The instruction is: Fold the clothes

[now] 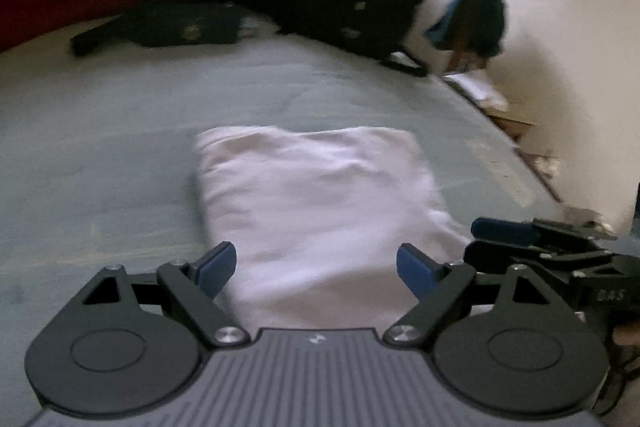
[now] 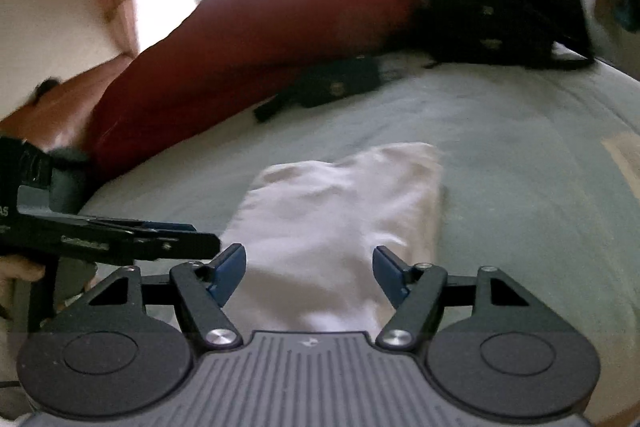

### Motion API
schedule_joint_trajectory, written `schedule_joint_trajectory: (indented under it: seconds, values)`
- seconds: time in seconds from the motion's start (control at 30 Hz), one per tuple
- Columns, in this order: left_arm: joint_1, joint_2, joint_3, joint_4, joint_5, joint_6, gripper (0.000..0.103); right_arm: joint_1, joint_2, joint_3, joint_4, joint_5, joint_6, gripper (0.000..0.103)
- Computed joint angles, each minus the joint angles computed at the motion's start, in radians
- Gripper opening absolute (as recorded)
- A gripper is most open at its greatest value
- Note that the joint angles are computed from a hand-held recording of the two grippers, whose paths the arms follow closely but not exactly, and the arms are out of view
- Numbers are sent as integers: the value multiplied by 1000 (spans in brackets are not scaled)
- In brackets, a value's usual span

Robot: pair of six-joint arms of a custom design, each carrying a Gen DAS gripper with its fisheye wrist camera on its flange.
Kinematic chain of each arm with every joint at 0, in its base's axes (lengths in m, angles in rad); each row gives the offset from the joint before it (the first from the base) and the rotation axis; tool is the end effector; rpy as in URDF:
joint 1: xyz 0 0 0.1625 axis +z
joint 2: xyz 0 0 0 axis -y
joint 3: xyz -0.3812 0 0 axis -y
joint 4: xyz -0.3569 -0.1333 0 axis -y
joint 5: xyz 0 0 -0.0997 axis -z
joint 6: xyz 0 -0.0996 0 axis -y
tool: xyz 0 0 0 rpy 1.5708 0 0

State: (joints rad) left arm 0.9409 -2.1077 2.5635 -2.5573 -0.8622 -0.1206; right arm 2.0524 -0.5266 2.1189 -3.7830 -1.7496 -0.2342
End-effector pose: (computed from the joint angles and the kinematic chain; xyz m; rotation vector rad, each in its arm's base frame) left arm 0.0130 -0.3185 0.3182 0.3868 2.4841 -0.9716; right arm 0.3155 -0.3541 -0.0246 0.9360 -2.7398 0.9518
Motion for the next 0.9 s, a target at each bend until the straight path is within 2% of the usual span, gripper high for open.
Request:
schedule_joint_trajectory:
  seconds: [0.1, 0.17, 0.23, 0.4, 0.5, 0.6, 0.67, 0.9]
  values:
    - [24, -9, -9, 23, 2, -32, 87, -13, 29, -61, 92, 27, 3, 82]
    - [38, -9, -14, 23, -10, -33, 87, -21, 42, -87, 156, -2, 51, 84]
    - [49, -12, -15, 16, -13, -19, 87, -35, 38, -59, 122, 22, 72, 85]
    - [124, 36, -28, -71, -93, 18, 88, -68, -33, 45, 34, 100, 134, 90]
    - [163, 45, -41, -60, -137, 13, 88, -112, -68, 83, 11, 142, 191, 101]
    - [203, 62, -62, -41, -178, -3, 88, -173, -86, 86, 30, 185, 252, 102]
    - [249, 73, -80, -38, -232, -18, 88, -214, -96, 86, 62, 226, 288, 102]
    - [429, 142, -140, -71, -478, -46, 88, -289, -91, 53, 161, 325, 317, 103]
